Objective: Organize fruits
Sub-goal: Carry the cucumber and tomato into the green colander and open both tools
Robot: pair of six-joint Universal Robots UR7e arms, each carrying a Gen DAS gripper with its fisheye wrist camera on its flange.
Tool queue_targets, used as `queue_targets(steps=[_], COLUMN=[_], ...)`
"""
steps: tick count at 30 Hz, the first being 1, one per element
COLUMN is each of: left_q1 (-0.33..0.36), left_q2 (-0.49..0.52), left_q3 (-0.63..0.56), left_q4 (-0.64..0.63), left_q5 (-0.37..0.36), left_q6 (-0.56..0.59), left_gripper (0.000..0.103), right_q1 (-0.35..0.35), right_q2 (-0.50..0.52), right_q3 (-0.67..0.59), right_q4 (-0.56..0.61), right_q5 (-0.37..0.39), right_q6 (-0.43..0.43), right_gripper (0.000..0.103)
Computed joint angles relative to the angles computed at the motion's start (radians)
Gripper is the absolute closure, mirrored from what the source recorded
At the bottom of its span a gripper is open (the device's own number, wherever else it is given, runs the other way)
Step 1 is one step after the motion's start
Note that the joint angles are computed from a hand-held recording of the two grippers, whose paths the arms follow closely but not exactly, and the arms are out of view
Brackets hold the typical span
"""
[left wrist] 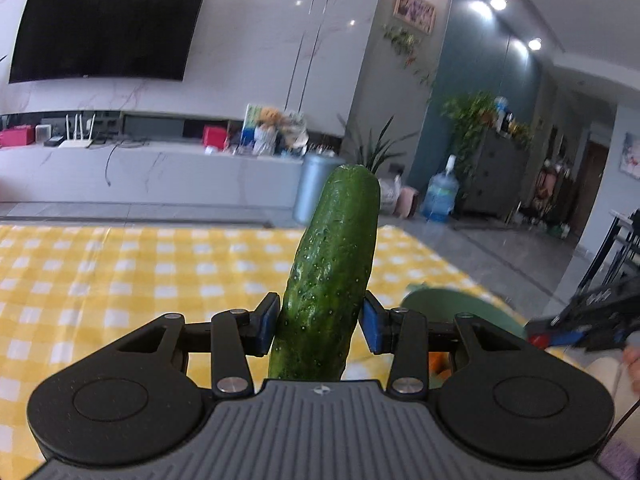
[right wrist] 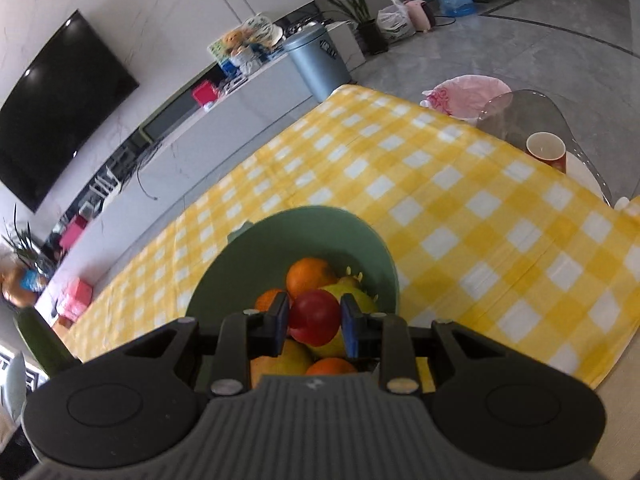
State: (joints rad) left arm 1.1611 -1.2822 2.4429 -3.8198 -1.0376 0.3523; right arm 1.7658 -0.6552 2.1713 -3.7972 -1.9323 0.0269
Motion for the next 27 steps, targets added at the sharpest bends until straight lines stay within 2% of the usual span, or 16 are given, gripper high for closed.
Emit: queue_targets(steps=[5, 7, 10, 12, 17, 20, 24, 27], left_q1=[-0.027, -0.036, -0.035, -0.023, 0.026, 0.036, 0.009, -0.013], left_q2=[-0.014, -0.016, -0.029, -0.034, -0.002, 0.056, 0.130, 0.188], left_q3=[-0.011, -0.021, -0.050, -0.089, -0.287, -0.402, -0.501, -0.551], left_q4=[0.007, 0.009, 0.068, 0.153, 0.585, 0.771, 0.932, 1.069], left_q5=[-0.055, -0.086, -0.158, -0.210, -0.237, -0.199, -0.073, 0.023], left_q6=[-0.025, -0.039, -0.080, -0.122, -0.155, -0.066, 0.124, 0.164], left_gripper=[0.055, 0.055, 0.055, 0.055, 0.055, 0.055, 0.055, 0.055], right_q1=[0.005, 0.011, 0.006, -0.002, -0.029, -0.046, -0.064, -0.079], right_q2=[-0.001, 0.002, 0.000, -0.001, -0.005, -0.012, -0.014, -0.015], right_q3=[-0.012, -0.017, -0.007, 0.002, 0.026, 0.037, 0.044, 0.046], right_q4=[0.061, 0.063, 0.036, 0.001, -0.086, -0.100, -0.118, -0.126], right_q5=[-0.030, -0.067, -0.063, -0.046, -0.005, 0.034, 0.069, 0.098], right_q6=[-0.014, -0.022, -0.015, -0.007, 0.027, 0.036, 0.048, 0.061], right_gripper=[0.076, 0.069, 0.063, 0.052, 0.051, 0.051, 0.051, 0.051])
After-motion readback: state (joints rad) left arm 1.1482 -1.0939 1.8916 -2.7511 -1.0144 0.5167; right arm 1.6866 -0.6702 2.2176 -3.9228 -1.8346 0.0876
